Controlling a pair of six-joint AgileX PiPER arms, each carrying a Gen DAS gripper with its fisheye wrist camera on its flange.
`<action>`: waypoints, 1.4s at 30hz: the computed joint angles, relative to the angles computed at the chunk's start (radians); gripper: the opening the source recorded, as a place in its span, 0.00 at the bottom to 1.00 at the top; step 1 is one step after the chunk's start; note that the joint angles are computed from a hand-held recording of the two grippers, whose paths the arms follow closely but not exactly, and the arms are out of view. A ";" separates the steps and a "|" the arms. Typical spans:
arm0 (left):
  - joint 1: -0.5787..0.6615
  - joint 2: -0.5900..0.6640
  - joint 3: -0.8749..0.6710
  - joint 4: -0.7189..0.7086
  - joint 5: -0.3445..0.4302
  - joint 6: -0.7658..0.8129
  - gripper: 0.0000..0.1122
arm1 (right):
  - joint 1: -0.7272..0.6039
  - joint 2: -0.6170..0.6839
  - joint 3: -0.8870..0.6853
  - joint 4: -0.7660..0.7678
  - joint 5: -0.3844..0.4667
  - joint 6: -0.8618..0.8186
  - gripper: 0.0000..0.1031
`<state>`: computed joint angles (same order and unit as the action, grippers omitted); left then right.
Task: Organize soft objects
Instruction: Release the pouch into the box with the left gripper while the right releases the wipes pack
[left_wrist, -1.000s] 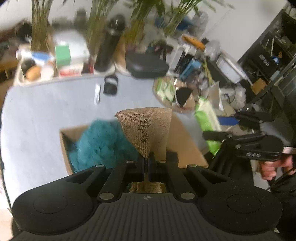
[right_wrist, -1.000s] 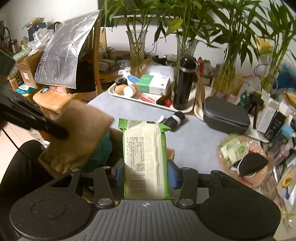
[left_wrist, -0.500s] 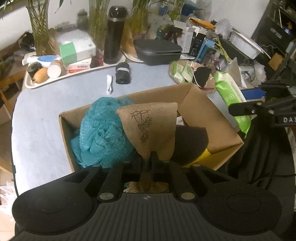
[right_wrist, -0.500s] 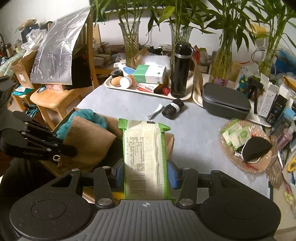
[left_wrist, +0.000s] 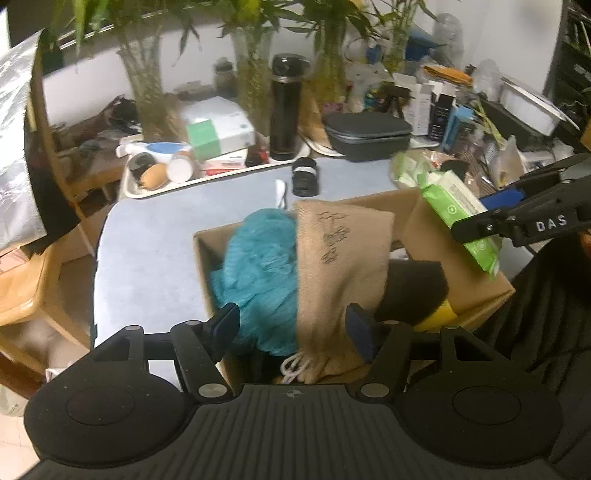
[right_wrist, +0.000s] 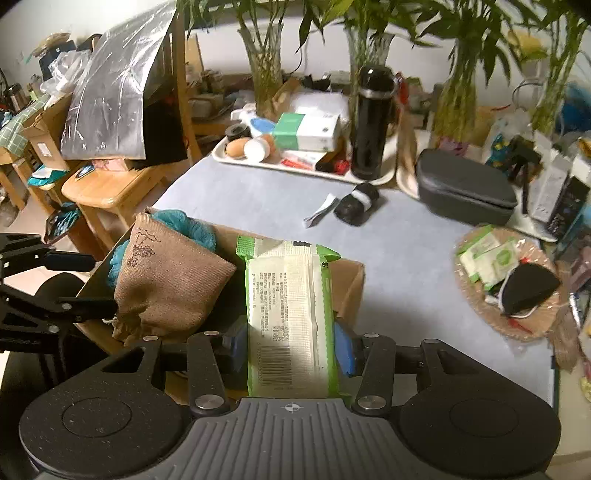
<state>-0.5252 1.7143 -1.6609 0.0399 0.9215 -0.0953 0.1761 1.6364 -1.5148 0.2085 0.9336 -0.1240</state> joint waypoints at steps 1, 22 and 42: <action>0.004 -0.006 0.007 -0.003 0.001 -0.004 0.56 | -0.005 0.015 -0.015 0.008 0.009 0.001 0.49; 0.059 -0.082 0.102 -0.027 -0.024 0.009 0.56 | 0.068 0.127 -0.145 -0.102 0.100 0.061 0.90; 0.053 -0.085 0.115 -0.045 -0.044 0.033 0.56 | 0.067 -0.090 0.144 -0.082 -0.066 0.035 1.00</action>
<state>-0.4721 1.6296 -1.5456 -0.0055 0.8770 -0.0620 0.2431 1.5468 -1.3704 0.1269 0.8678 -0.0889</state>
